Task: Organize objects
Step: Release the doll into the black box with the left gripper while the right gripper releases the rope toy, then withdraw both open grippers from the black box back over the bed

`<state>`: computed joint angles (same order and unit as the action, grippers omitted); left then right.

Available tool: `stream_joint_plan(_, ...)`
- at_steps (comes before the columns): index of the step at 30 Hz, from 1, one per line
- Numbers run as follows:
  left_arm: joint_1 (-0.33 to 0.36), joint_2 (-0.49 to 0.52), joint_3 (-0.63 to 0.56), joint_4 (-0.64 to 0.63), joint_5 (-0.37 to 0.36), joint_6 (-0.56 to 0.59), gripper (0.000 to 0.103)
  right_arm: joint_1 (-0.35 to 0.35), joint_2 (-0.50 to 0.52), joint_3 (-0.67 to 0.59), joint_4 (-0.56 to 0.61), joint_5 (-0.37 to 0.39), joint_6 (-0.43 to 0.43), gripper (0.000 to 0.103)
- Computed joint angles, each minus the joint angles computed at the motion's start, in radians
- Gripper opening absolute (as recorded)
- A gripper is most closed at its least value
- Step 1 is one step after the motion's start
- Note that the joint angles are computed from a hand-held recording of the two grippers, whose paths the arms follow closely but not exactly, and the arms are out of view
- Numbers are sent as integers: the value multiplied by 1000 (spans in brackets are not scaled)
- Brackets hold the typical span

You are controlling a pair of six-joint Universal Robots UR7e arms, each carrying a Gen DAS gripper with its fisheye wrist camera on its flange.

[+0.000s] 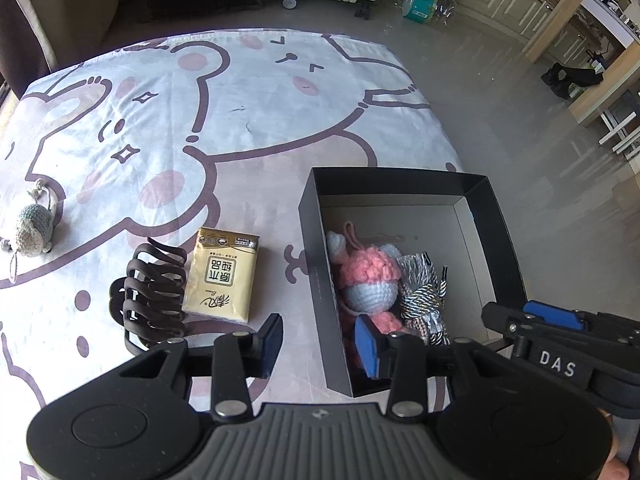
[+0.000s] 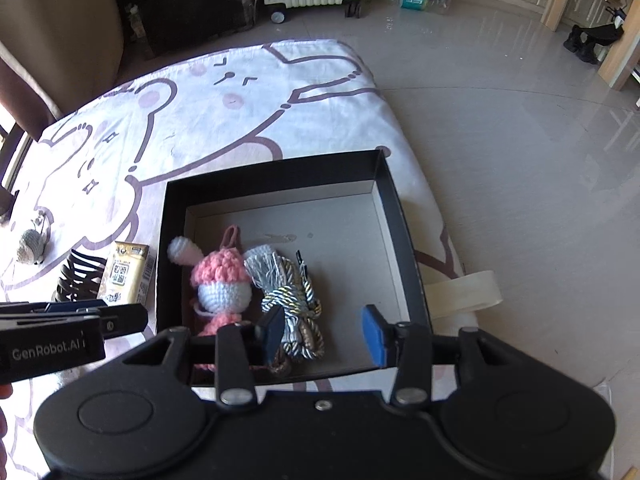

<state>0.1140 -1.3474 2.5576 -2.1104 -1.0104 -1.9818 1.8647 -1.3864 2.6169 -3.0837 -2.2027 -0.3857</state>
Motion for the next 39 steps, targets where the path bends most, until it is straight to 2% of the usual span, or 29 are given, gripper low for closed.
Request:
stream_joint_plan(3,-12,2,-13,51,-18,-13,47,2,-30,8,8,-3,13,45)
stream_joint_plan(5,-21,0,-17,77,-30,-26,51,9,-45,15,7,-10,16,49)
stream_joint_plan(8,-35,-5,-24,124,-44,-61,63,25,-63,26,-1,-27,12,62)
stream_joint_plan(10,-47,-3,-37,173,-51,-86,76,36,-75,33,-2,-38,12,68)
stream_joint_plan(13,-62,-2,-53,234,-61,-110,86,48,-85,43,-18,-56,1,75)
stream_joint_plan(18,-77,-7,-57,266,-77,-126,97,56,-95,58,-46,-84,-12,84)
stream_joint_plan(25,-83,11,-65,280,-94,-120,103,58,-89,72,-93,-119,-11,102)
stream_joint_plan(33,-84,11,-57,283,-105,-116,103,44,-81,82,-139,-131,-17,103)
stream_joint_plan(39,-84,8,-54,283,-108,-116,103,30,-94,85,-130,-115,-11,103)
